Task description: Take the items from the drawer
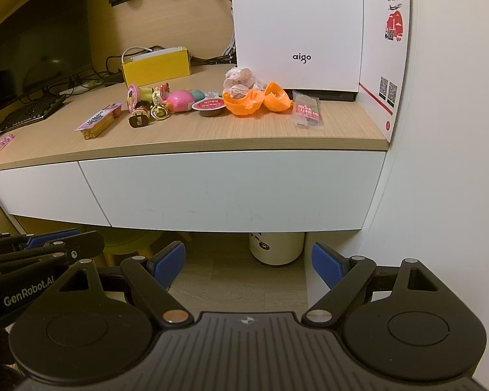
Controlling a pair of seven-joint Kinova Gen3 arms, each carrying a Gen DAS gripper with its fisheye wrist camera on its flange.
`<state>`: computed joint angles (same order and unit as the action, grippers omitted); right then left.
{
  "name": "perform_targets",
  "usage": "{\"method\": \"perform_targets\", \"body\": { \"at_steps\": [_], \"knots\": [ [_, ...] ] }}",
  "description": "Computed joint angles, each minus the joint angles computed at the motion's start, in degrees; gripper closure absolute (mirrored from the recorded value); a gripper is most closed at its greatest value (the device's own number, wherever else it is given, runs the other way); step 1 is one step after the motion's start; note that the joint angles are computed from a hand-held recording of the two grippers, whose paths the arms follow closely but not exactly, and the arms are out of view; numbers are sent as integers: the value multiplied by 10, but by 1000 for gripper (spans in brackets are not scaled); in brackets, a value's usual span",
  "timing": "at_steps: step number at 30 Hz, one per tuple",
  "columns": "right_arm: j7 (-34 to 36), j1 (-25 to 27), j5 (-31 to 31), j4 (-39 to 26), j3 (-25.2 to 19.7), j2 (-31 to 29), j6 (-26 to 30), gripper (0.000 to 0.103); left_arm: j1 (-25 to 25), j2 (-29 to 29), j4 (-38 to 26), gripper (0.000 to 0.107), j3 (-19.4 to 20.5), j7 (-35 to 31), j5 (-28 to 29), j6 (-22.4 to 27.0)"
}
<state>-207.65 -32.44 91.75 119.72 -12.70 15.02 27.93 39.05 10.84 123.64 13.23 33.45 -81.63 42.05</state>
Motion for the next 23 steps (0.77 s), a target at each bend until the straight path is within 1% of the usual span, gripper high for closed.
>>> {"method": "perform_targets", "body": {
  "at_steps": [4, 6, 8, 10, 11, 12, 13, 14, 15, 16, 17, 18, 20, 21, 22, 23],
  "knots": [
    [-6, 0, 3, 1, -1, 2, 3, 18, -9, -5, -1, 85, -3, 8, 14, -20],
    [-9, 0, 5, 1, -1, 2, 4, 18, -12, -8, 2, 85, -5, 9, 9, -31],
    [-12, -1, 6, 1, -2, 3, 5, 18, -12, -7, 7, 85, -6, 24, -11, -30],
    [-13, 0, 7, 2, -2, 3, 5, 18, -15, -7, 19, 90, -7, 67, -55, -40],
    [-14, 2, 8, 3, -2, 3, 3, 18, -24, -8, 25, 92, 1, 91, -77, -45],
    [-16, 5, 12, 5, -1, 2, -2, 18, -22, -6, 26, 92, 0, 105, -90, -40],
    [-15, 7, 11, 6, -2, 1, -3, 18, -10, -3, 25, 92, -5, 114, -94, -26],
    [-11, 9, 8, 6, -1, 1, -2, 18, 13, 5, 20, 92, -20, 115, -89, -3],
    [-16, 9, 13, 9, -1, -1, 3, 18, 25, 13, 11, 92, -31, 106, -74, 11],
    [-31, 10, 25, 12, -1, -2, 6, 18, 27, 22, 0, 92, -36, 88, -58, 16],
    [-42, 13, 29, 14, -3, -4, 8, 18, 18, 25, -6, 92, -33, 75, -52, 11],
    [-54, 17, 31, 15, -5, -7, 3, 18, -2, 24, -4, 92, -21, 72, -55, -3],
    [-57, 29, 23, 11, -2, -12, -31, 18, -52, 12, 12, 92, 8, 92, -89, -50],
    [-51, 43, 16, 8, -8, -13, -54, 17, -68, 7, 22, 92, 9, 104, -109, -71],
    [-38, 47, 5, 4, -6, -15, -72, 17, -73, 4, 27, 92, 3, 106, -120, -82],
    [-16, 48, -13, -1, -5, -16, -85, 17, -67, 0, 31, 92, -11, 105, -121, -87]
  ]
}}
